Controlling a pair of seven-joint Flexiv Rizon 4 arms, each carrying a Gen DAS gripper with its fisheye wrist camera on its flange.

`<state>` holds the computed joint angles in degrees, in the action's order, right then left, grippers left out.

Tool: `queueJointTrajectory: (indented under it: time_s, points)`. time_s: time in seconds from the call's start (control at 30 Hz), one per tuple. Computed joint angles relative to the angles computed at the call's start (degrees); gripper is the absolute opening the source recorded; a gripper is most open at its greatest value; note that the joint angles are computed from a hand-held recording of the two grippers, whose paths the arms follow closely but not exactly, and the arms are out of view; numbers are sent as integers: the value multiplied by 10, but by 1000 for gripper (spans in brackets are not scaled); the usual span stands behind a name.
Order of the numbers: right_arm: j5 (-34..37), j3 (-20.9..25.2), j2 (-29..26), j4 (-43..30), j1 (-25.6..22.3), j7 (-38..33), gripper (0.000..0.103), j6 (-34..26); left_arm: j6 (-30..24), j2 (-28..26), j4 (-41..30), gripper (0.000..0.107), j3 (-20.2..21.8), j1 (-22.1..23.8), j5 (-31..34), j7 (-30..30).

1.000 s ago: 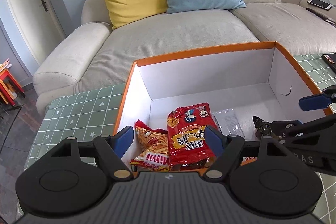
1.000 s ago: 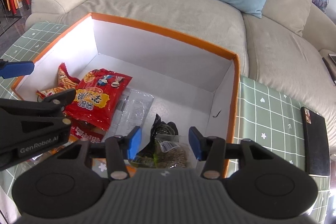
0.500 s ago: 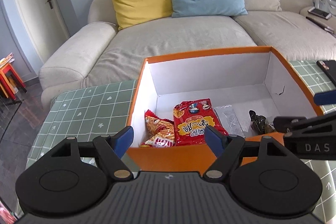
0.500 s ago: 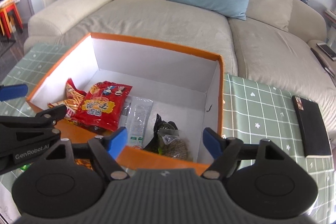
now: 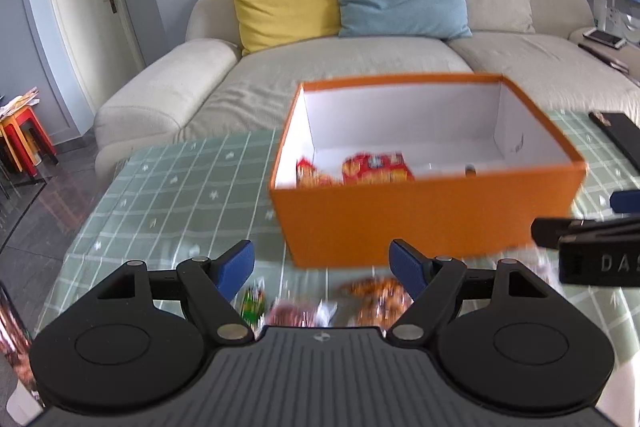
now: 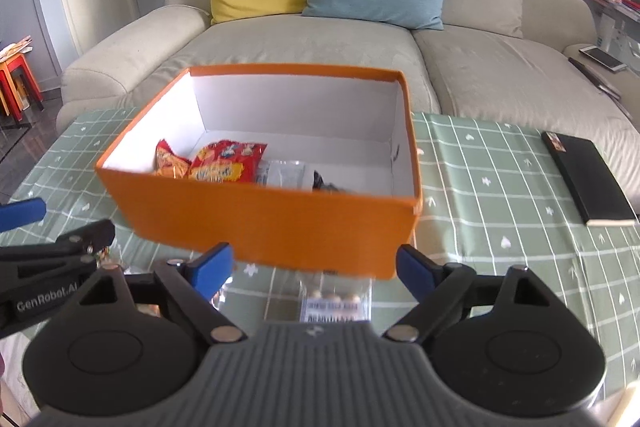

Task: Organize snacks
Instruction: 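Withdraw both tools from the box toward the remaining snacks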

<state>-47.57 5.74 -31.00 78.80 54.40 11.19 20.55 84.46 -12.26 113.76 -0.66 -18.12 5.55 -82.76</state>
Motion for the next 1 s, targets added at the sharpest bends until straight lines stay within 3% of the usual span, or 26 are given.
queueJointTrajectory:
  time_s: [0.2,0.37,0.47,0.7,0.77,0.83,0.9,1.0]
  points:
    - [-21,1,-13,-1,32,7,90,-43,11,24,66,90,-32,33,-59,59]
    - [-12,7,-22,2,42,17,91,-48,1,33,87,90,-10,25,-42,45]
    - [4,12,-24,8,42,30,92,-38,7,39,107,90,-21,39,-63,60]
    - [13,10,-36,11,46,31,92,-30,85,54,199,90,-159,124,-329,297]
    - [14,10,-38,15,46,35,92,-24,98,49,204,90,-167,127,-360,324]
    - [18,11,-41,16,44,35,92,-17,116,47,214,90,-202,151,-399,355]
    - [17,10,-44,15,45,31,92,-13,130,42,216,90,-217,168,-402,358]
    - [6,4,-50,11,49,21,92,-10,149,39,224,90,-308,252,-410,370]
